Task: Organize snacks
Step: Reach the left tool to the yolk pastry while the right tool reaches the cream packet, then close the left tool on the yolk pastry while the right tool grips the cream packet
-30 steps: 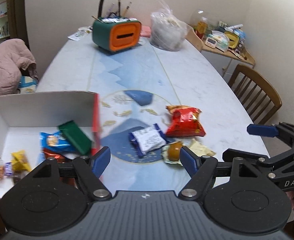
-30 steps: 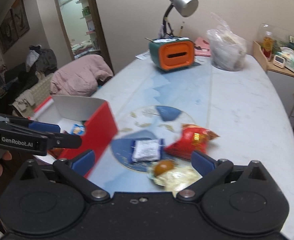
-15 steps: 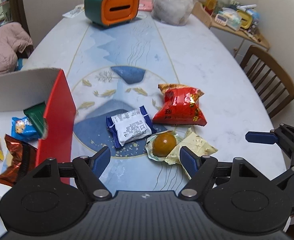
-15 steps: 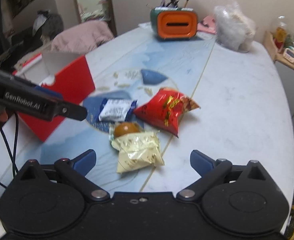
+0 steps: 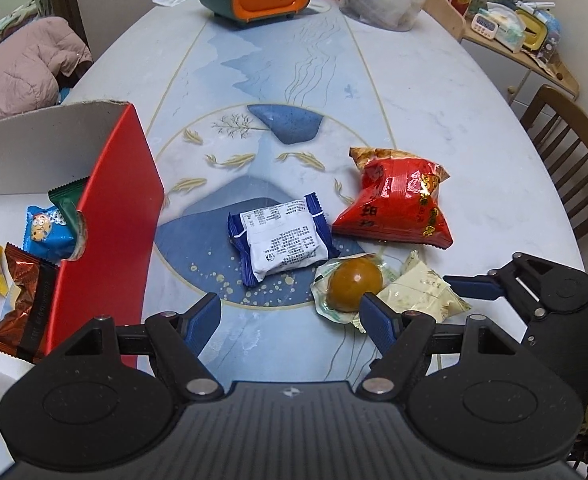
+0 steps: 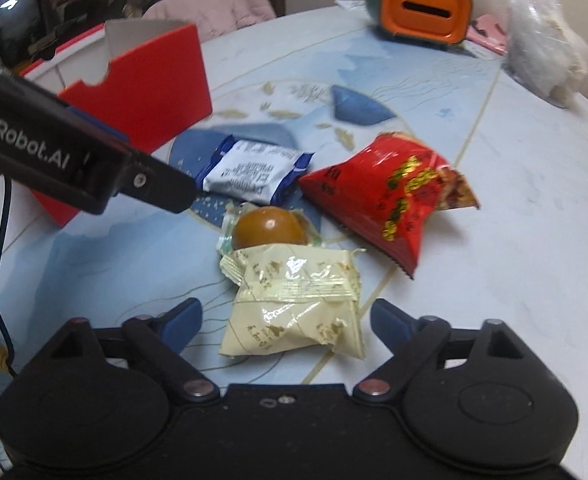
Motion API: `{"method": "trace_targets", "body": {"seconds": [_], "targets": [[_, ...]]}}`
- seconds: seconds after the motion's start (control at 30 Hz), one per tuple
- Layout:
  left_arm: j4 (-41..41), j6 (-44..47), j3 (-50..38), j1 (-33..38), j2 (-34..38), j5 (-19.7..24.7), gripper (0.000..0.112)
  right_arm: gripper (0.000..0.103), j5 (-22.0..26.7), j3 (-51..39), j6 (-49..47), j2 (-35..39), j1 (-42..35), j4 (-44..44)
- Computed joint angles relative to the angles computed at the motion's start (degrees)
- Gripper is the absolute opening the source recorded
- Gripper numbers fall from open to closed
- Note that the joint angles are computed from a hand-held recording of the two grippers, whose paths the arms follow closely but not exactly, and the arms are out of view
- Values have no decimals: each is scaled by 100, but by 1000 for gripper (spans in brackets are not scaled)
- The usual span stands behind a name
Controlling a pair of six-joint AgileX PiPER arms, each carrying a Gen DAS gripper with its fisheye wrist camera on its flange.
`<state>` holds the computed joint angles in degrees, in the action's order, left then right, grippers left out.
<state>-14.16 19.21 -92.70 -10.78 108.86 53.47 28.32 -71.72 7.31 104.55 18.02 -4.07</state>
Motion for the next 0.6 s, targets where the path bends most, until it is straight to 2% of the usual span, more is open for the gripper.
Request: {"method": "trace_targets", "body": {"seconds": [0.1,0.17,0.33,0.6], "targets": [[63,-123,-116,-61,110,40,76,80,64,-85,36,95,15,-124],[77,-185,-221,-102,202,105,76,70,169,-156,69,155,5,-206],[208,-311,-547,-291,550,281,76,62,171,44,258,-8,-45,-516],[249,-309,-955,-605,1040,386,76,60,129,569,-5,-511,-390,-51]]}}
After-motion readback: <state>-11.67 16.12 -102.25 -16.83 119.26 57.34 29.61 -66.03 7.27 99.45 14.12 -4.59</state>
